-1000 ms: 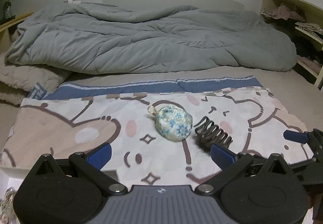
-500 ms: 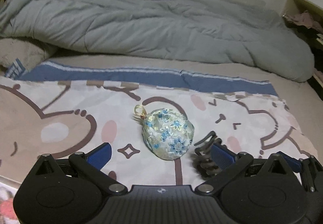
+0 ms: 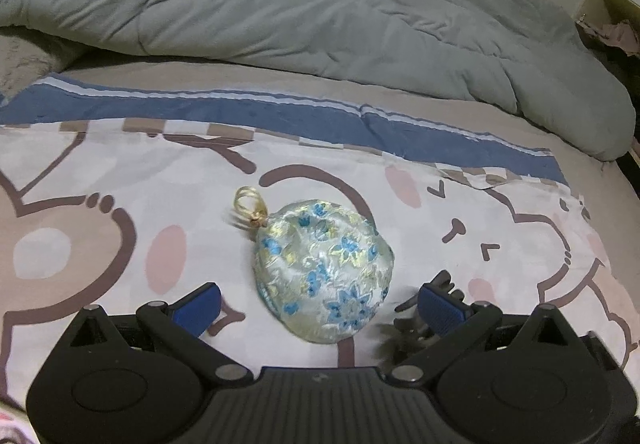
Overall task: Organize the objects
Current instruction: 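Grasp the floral pouch with the left gripper while the right gripper grasps the black claw clip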
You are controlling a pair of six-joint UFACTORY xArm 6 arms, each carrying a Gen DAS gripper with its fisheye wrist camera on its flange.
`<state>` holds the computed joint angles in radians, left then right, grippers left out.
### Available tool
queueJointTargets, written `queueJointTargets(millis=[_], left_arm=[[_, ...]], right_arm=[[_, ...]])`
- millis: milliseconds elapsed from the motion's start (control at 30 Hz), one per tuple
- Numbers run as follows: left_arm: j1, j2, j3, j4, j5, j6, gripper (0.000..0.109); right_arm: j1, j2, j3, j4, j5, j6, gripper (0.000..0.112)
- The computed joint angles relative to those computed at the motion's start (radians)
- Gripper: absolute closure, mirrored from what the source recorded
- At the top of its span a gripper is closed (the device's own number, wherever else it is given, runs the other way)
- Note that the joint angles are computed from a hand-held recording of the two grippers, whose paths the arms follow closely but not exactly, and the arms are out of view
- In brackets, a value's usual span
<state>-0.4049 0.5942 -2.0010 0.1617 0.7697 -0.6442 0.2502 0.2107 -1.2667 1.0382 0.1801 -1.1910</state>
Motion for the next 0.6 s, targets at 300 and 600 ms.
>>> queueJointTargets(millis=[300,600], left_arm=[[-0.008,0.183,-0.290,-0.028,0.101,-0.075,0.006],[-0.035,0.394,-0.629,0.062,0.343,-0.047,0.006]], right_arm=[[0.007,-0.016,0.044,-0.058,-0.002,-0.026,0.047],[-0.055,-0.136,0.152,-0.114,0.106,0.048,0.047]])
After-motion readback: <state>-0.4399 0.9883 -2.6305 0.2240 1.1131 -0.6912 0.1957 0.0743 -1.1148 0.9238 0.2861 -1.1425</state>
